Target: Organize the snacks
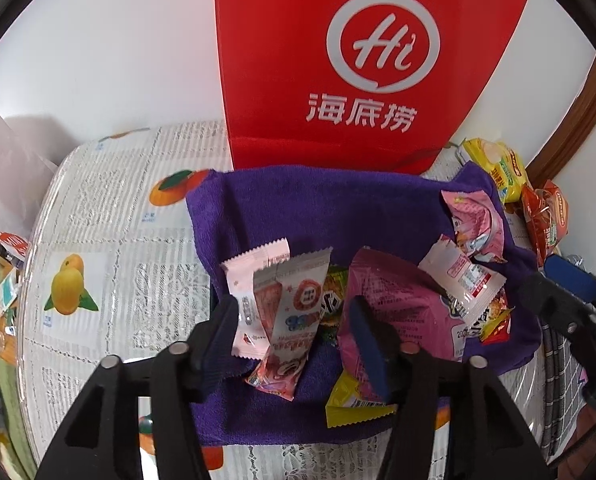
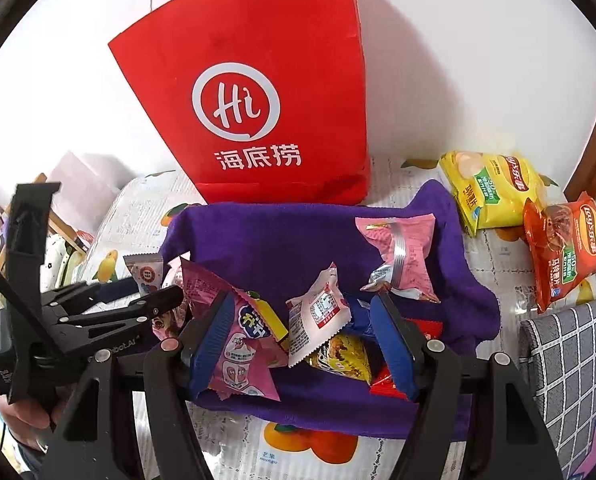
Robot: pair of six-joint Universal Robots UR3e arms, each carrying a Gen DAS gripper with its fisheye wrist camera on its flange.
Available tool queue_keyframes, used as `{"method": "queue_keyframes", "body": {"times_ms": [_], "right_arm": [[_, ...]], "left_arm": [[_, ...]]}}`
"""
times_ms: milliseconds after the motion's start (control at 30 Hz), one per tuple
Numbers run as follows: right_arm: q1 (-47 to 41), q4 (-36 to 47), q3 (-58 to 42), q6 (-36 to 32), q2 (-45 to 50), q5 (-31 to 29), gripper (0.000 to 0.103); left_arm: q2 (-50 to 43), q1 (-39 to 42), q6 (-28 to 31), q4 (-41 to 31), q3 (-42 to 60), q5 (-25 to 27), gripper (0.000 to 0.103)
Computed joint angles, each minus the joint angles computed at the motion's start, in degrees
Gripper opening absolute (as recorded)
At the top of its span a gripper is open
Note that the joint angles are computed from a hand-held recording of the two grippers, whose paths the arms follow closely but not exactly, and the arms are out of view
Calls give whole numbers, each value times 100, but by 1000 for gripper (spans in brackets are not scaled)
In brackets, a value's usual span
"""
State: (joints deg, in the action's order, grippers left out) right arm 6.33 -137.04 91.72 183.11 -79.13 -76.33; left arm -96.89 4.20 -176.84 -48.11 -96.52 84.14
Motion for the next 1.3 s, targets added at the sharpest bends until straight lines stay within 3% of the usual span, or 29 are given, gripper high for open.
{"method": "queue_keyframes", "body": {"times_ms": [300, 600, 833, 1100, 1300], "right_arm": [[88, 26, -62, -31, 79, -65, 70], [231, 15, -122, 18, 169, -239, 70], [245, -7, -91, 25, 120, -138, 70], [407, -437, 117, 156, -177, -557, 89], [471, -321, 306, 364, -455, -708, 90]], "left_arm": [[210, 26, 0, 297, -118, 8, 75], [329, 56, -10, 403, -154, 144, 78], [482, 53, 121, 575, -259, 60, 87], [713, 106, 244, 465, -258, -175, 89], [823, 26, 232, 334, -209, -44, 89]]}}
